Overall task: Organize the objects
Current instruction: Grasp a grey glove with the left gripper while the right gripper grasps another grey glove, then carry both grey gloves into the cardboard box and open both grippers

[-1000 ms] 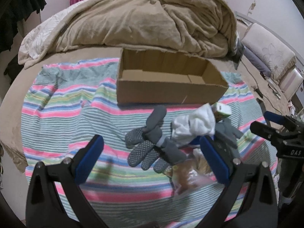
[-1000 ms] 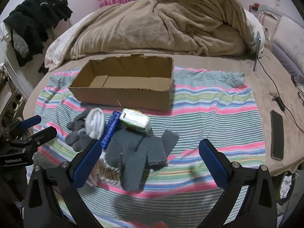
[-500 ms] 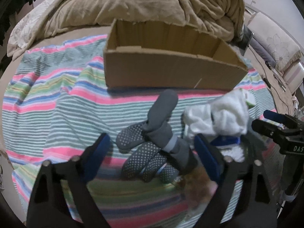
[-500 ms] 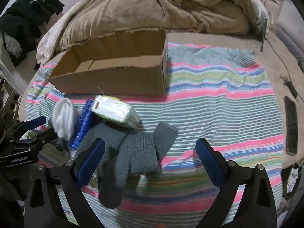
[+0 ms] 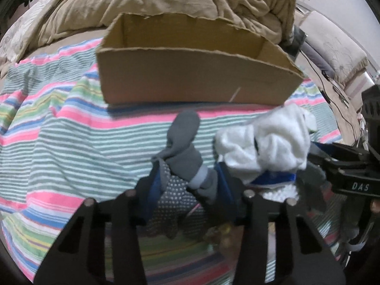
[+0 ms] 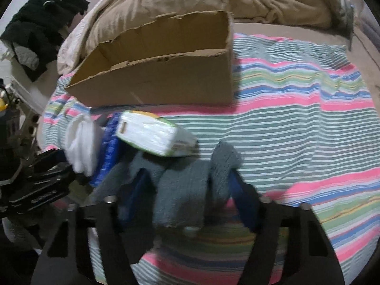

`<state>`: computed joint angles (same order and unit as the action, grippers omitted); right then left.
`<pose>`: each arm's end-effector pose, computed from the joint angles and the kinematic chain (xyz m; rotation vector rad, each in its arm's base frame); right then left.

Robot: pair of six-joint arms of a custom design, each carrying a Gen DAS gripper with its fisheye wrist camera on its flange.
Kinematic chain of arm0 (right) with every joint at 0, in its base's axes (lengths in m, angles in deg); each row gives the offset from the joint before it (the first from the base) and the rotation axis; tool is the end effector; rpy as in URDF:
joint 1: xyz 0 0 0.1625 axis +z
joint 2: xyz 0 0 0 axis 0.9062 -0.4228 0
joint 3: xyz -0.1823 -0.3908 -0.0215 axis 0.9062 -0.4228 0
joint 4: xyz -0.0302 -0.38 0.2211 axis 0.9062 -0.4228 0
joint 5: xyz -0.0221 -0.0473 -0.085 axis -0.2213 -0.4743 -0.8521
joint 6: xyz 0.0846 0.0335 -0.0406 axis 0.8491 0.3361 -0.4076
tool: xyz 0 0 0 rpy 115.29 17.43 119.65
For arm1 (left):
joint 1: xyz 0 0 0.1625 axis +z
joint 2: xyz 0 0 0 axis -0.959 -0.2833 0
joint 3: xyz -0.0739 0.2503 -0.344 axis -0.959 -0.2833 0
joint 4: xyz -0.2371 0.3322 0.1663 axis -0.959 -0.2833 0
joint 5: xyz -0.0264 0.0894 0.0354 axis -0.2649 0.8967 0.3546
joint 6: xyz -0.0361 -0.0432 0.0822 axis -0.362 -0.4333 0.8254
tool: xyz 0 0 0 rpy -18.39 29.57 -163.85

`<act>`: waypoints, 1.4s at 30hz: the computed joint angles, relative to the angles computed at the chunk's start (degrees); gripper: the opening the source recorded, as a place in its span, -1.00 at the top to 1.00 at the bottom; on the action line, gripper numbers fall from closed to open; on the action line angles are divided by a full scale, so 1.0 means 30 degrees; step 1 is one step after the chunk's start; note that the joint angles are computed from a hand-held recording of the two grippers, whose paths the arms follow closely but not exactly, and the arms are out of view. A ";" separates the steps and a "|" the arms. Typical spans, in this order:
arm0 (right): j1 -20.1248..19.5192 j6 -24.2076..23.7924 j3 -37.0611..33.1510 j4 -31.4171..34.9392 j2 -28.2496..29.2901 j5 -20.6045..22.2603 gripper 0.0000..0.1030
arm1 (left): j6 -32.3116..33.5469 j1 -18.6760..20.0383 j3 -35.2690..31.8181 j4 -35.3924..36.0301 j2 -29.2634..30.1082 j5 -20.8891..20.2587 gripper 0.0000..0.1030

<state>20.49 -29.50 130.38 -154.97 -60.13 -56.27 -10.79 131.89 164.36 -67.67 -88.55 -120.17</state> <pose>0.0485 -0.6997 0.2232 0.4425 -2.6503 0.4887 -0.2209 -0.7121 0.0207 0.6154 2.5559 -0.4893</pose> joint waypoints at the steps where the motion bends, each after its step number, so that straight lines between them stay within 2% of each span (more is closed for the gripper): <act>1: 0.0018 -0.0067 0.0083 -0.0017 -0.0046 0.0026 -0.09 | -0.0021 0.0015 0.0020 -0.0047 -0.0024 -0.0197 0.20; 5: 0.0060 -0.0443 0.0495 -0.0351 -0.0381 0.0204 0.22 | 0.0119 -0.0023 0.0240 -0.0244 -0.0219 -0.0698 0.34; 8: 0.0035 -0.0349 0.0670 -0.0453 -0.0704 0.0467 0.46 | 0.0154 -0.0133 0.0481 -0.0428 -0.0445 -0.0980 0.36; 15: 0.0264 -0.0787 0.1509 -0.1345 -0.1630 0.0764 0.67 | 0.0184 -0.0490 0.1308 -0.1427 -0.1308 -0.1193 0.37; 29: 0.1054 -0.1371 0.2040 -0.2710 -0.3046 0.1294 0.73 | 0.1270 -0.1250 0.1925 -0.3036 -0.2564 -0.1237 0.37; 42: 0.1540 -0.2081 0.0784 -0.3379 -0.2987 0.1836 0.73 | 0.2420 -0.1312 -0.0087 -0.2795 -0.2052 -0.2109 0.37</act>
<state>25.11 -35.74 132.74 -165.11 -69.09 -50.77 -3.53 127.95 164.10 -76.06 -94.71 -126.50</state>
